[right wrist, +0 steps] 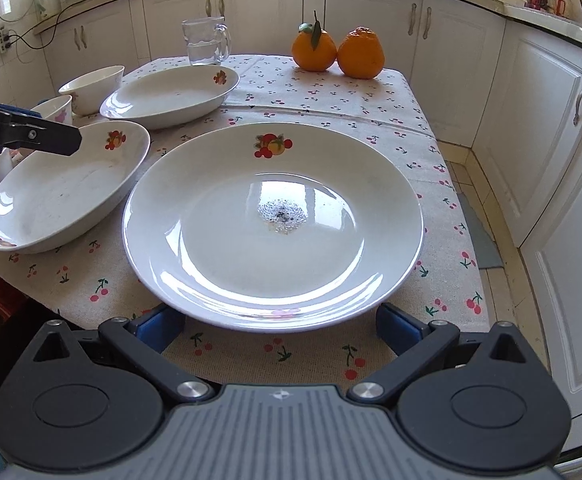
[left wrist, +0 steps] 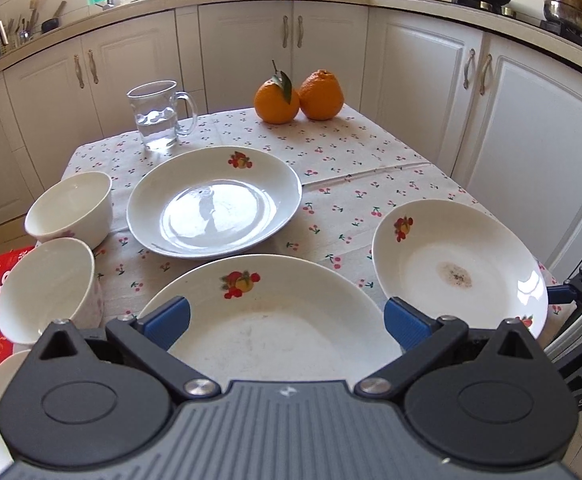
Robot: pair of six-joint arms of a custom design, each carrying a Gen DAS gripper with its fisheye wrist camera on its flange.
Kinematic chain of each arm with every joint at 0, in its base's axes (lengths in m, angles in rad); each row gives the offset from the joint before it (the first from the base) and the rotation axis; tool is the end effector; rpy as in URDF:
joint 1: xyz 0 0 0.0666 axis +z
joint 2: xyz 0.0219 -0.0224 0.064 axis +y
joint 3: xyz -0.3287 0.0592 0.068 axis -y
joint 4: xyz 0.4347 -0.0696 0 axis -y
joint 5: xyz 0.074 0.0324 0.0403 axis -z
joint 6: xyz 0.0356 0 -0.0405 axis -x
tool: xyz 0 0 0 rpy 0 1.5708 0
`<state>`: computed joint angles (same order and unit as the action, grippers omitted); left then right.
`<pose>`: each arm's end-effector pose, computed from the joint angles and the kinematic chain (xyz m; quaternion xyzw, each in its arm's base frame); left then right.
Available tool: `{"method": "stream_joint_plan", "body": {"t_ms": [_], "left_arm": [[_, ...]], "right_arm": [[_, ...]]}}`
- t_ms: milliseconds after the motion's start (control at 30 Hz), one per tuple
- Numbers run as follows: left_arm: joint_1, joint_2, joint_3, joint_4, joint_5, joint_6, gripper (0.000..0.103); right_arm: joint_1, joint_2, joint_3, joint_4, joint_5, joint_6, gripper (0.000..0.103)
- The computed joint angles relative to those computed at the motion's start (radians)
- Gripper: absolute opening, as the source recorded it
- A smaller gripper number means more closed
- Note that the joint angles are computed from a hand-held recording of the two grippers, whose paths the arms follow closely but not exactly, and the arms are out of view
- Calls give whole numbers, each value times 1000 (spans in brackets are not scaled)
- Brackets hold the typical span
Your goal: Organize plates and bowls
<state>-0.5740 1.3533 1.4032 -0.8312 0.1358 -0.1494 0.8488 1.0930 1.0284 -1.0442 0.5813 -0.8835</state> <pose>0.4414 -0.2916 0.4108 0.3503 0.8521 -0.1421 0.3619 0.2866 0.2953 0.3327 0.0818 0.9313 -0.0136 0.3546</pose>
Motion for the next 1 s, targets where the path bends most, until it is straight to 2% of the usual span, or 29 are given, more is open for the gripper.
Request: {"method": "stream_joint_plan", "body": {"t_ms": [200,500,733,1000], "left_arm": [[-8,85,101,-71,98,-45,103],[-53,300,370,-283,199,-166,102],[-87,507,627,-479,218,-296,102],[-108,663,829,-615,220,-349,95]], "right_arm": [[3,-34,-47,58,26,32,103],[6,-95,-120,157,40,125,103],[1,-131,-149,183,20,169,103],[3,-136,-155,191,22,176,103]]}}
